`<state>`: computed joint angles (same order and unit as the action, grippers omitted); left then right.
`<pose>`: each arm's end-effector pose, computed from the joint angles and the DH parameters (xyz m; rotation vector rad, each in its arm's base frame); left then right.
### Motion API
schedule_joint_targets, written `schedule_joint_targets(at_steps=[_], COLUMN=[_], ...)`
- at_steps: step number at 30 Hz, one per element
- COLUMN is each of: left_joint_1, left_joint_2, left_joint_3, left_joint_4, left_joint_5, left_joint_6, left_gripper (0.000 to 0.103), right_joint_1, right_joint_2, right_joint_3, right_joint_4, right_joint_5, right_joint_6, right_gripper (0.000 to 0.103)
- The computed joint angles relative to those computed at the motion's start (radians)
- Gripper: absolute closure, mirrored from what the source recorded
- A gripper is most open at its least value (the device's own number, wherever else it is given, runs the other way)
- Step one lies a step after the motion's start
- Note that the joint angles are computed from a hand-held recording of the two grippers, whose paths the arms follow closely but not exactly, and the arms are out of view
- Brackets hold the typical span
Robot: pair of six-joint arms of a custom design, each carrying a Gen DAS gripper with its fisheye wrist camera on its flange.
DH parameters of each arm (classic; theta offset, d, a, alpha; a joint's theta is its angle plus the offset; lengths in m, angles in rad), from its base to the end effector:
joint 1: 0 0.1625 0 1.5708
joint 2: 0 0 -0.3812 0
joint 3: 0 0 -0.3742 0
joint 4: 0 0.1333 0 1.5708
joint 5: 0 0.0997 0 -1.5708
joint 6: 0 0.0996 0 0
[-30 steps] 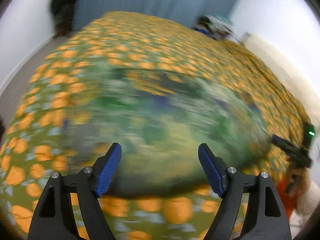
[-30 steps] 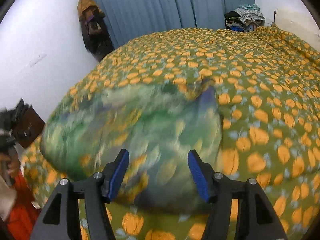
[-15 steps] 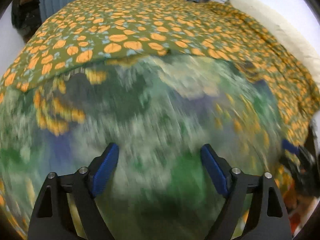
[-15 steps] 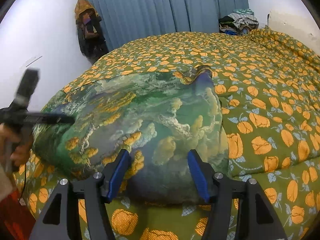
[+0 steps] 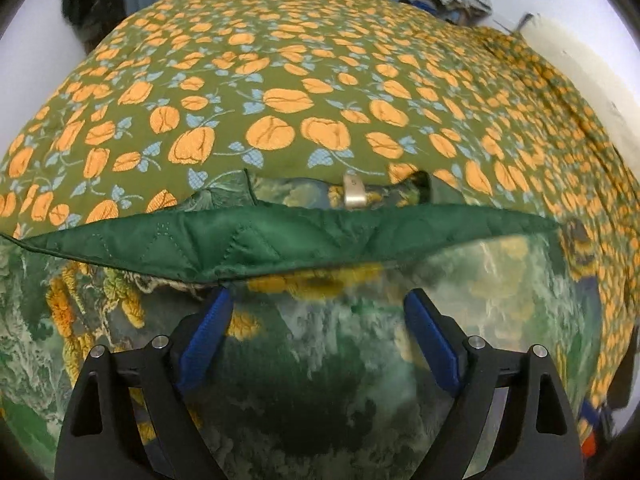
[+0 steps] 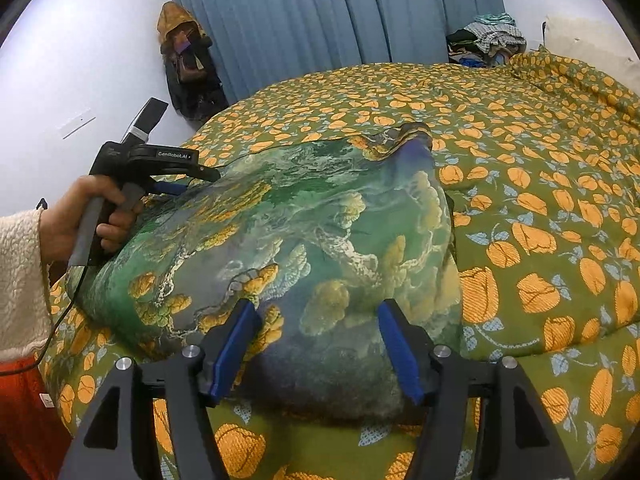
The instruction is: Fold large clothes
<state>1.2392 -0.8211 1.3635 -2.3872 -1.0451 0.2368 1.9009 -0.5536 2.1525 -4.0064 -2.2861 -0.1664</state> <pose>-0.0544 -0.7211 0.1924 0.6373 2.5260 -0.3917 0.2057 -0.3908 0.0125 0.1935 -2.3093 1.0828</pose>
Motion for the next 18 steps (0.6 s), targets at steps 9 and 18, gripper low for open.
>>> schedule_joint_targets(at_steps=[9, 18], left_joint_1=[-0.048, -0.078], left_joint_2=[-0.213, -0.433], left_joint_3=[0.304, 0.605], left_joint_4=[-0.098, -0.209], left_joint_5=[0.025, 0.024], left_joint_6=[0.247, 0.298], left_gripper=[0.015, 0.014], right_joint_1=[0.004, 0.027], right_joint_2=[0.004, 0.027], right_joint_3=[-0.006, -0.016], right_joint_4=[-0.007, -0.028], right_joint_5=[-0.009, -0.054], right_joint_6=[0.005, -0.006], right_gripper=[0.036, 0.036])
